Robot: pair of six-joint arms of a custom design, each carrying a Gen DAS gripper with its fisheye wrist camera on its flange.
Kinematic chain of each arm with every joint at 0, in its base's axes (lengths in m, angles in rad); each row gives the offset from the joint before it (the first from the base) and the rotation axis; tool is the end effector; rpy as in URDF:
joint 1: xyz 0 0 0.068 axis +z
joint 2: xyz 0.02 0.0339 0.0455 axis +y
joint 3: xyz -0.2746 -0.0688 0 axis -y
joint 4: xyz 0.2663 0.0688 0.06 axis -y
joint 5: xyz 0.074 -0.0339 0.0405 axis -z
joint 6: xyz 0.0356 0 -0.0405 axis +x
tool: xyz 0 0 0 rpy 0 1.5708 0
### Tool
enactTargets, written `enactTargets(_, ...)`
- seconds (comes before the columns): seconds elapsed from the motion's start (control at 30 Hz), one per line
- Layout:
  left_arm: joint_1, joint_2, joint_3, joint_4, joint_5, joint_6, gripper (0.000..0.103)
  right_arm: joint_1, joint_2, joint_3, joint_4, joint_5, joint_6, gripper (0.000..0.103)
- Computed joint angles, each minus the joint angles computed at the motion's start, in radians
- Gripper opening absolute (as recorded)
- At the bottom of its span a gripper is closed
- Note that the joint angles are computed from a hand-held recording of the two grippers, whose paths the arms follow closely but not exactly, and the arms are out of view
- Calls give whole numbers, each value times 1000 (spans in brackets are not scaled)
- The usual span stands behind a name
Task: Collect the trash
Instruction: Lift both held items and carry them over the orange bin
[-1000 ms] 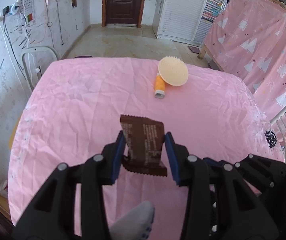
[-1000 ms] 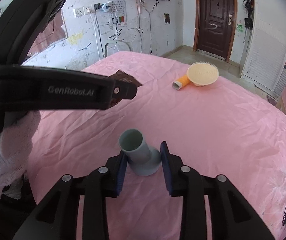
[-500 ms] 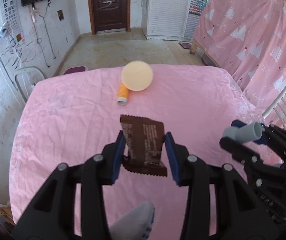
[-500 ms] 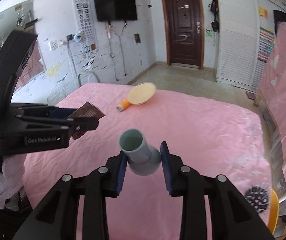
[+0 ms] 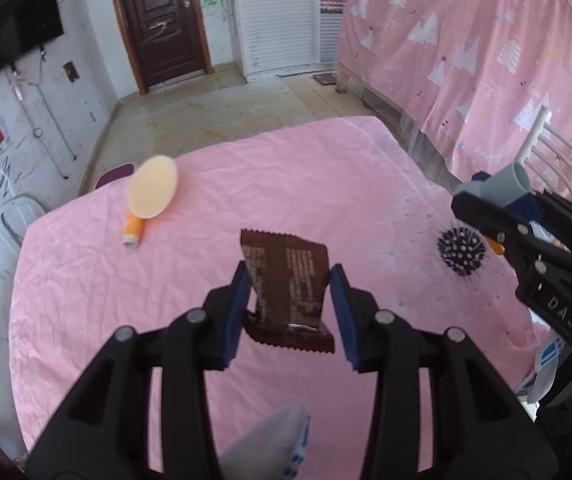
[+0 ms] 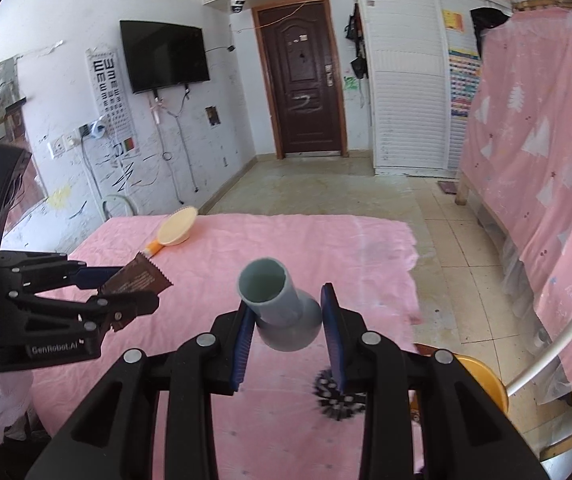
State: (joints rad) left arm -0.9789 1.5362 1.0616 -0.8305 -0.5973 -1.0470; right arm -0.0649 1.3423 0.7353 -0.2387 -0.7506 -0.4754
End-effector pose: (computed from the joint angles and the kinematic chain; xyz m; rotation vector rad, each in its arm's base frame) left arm 0.1851 -0.2394 0.2198 -0.1877 2.4917 0.1238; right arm 0.2781 0.0063 0.2035 -0.7671 2.0783 0.6101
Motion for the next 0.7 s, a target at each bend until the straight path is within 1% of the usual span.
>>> enactTargets(0.17,-11,98,96,1,8,47,39,-96,49,34,-7,-47,-35,22)
enactTargets(0.5,-26,257,263,-17,36,125,39,-239,126,85,7,-122,-50,22)
enactTargets(0.7,-26,346,357,23,86,195,39,-307,192,131,-7,-152,-68,22)
